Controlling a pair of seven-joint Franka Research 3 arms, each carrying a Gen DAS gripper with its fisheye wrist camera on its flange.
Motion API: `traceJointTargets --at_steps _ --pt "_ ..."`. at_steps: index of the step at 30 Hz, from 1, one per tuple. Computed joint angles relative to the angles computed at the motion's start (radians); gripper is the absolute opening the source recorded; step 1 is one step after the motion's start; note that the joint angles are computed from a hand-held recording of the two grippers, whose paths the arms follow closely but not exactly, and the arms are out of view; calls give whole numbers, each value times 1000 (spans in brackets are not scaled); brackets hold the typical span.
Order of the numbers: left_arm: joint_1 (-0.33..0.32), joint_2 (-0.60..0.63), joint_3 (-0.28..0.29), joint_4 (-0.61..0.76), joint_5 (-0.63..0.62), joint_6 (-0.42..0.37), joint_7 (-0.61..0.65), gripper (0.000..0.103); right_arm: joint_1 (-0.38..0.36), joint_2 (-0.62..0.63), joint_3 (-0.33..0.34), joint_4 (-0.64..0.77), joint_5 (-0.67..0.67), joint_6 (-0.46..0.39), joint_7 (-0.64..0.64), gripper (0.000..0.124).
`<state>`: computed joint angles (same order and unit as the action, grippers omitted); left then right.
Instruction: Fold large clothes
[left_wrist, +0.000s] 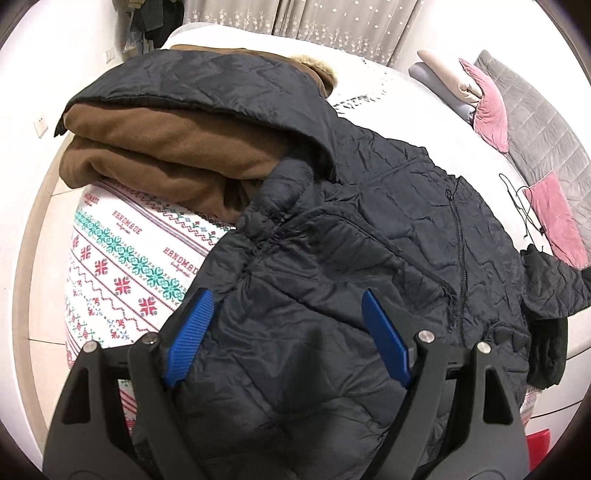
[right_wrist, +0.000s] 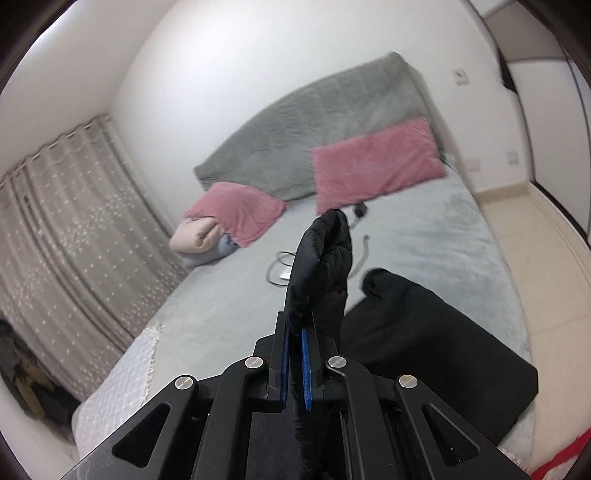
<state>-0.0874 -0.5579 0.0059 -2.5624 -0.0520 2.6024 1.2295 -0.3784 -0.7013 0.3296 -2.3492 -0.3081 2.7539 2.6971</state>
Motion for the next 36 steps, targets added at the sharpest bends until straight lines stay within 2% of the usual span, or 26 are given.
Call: traceJointTargets --at_steps 6,12,15,17,19,22,27,33,36 --pt "-8 10 13 11 -19 -21 27 83 19 129 113 174 -80 16 -18 5" --pt "12 -2 21 13 -26 -24 29 83 48 343 266 373 -287 34 -4 5" --pt "16 -9 29 10 -33 -25 34 83 51 515 400 507 -460 -45 20 5" --pt "17 -10 37 10 -41 -28 42 83 83 636 464 579 -573 -118 36 5" --pt "23 -10 36 12 -43 -33 42 83 144 756 492 634 -669 -188 38 5" --pt "30 -10 34 13 -44 -38 40 83 261 924 480 703 -771 -289 -1 5" --pt "32 -9 37 15 -51 -43 47 83 441 1134 418 794 -800 -429 -109 5" --pt "23 -1 49 23 -77 -55 63 83 540 1253 359 841 -733 -456 -269 11" --pt "26 6 50 27 -87 -62 70 83 587 1252 313 849 -729 -464 -264 14"
